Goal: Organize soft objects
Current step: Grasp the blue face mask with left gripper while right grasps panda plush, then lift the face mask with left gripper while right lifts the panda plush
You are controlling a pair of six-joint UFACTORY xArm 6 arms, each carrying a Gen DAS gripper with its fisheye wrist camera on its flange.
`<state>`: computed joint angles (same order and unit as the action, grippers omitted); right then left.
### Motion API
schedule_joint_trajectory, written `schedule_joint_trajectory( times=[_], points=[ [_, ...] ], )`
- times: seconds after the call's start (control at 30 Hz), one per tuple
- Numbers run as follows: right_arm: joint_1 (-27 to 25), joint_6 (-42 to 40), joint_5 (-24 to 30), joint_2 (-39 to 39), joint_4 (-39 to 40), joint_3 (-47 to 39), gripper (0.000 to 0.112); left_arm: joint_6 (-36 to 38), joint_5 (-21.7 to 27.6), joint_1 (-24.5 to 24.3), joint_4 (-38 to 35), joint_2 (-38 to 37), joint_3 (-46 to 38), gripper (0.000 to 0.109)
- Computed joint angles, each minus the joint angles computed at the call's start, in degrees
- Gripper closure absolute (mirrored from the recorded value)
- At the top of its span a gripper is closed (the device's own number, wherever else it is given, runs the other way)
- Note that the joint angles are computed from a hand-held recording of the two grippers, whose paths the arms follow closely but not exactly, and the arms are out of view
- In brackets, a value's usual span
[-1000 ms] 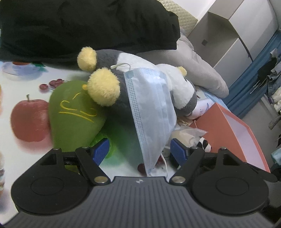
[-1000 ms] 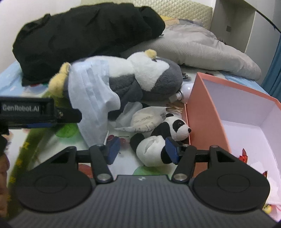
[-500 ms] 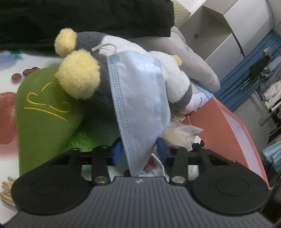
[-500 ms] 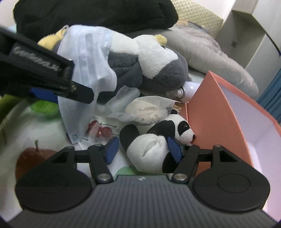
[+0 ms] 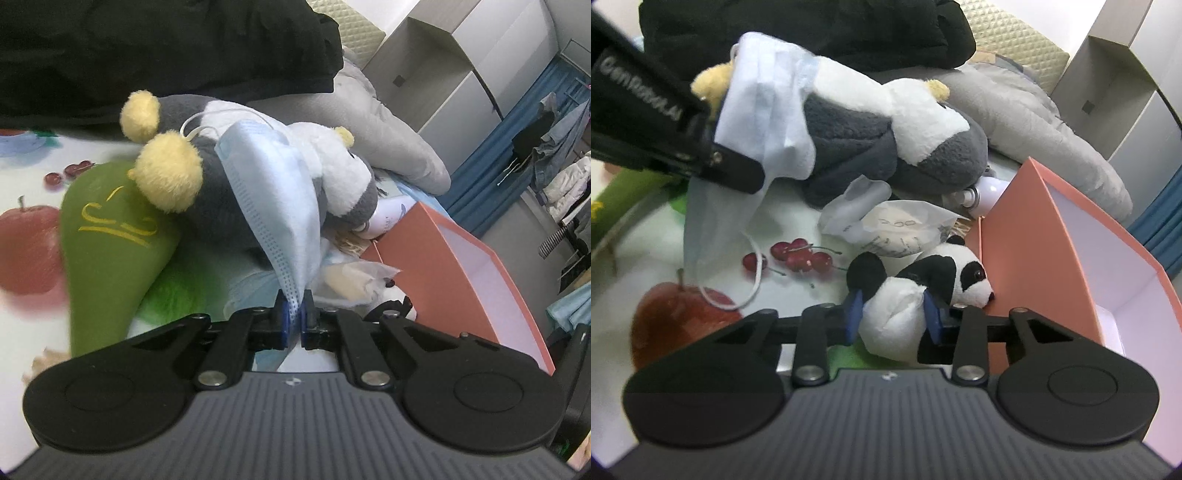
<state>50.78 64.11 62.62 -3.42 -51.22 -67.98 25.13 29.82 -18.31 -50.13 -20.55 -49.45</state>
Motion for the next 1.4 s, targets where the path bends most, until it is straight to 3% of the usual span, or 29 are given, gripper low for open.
schedule_joint_trajectory(
  times=[0.23,0.5,0.87,1.13,1.2,1.27,1.4],
  points=[
    [3.2,0.8,0.1,-3.9,1.9,2.1,0.073,-6.4,2.9,0.3,3.7,-8.1,5.3,0.102],
    [10.4,2.3,4.1,-9.0,1.0,5.0,0.073,-15.0,8.0,0.8,9.3,-21.6,13.8,0.102],
    [20.0,7.2,8.4,-14.6,3.4,9.0,0.073,-28.1,20.3,1.7,14.7,-38.4,22.7,0.102],
    [21.9,12.2,7.4,-17.6,5.1,13.2,0.07,-35.2,21.8,-0.2,24.7,-39.7,23.6,0.101],
    [21.4,14.1,6.1,-19.0,5.7,14.7,0.07,-35.8,22.4,0.5,25.0,-39.1,23.1,0.095],
    [21.0,16.7,4.9,-20.4,5.4,16.1,0.069,-36.6,23.3,0.4,27.0,-38.7,22.1,0.07],
    [20.4,20.7,3.1,-22.0,5.0,17.9,0.066,-36.9,24.4,-0.3,30.3,-38.5,20.7,0.047]
  ],
)
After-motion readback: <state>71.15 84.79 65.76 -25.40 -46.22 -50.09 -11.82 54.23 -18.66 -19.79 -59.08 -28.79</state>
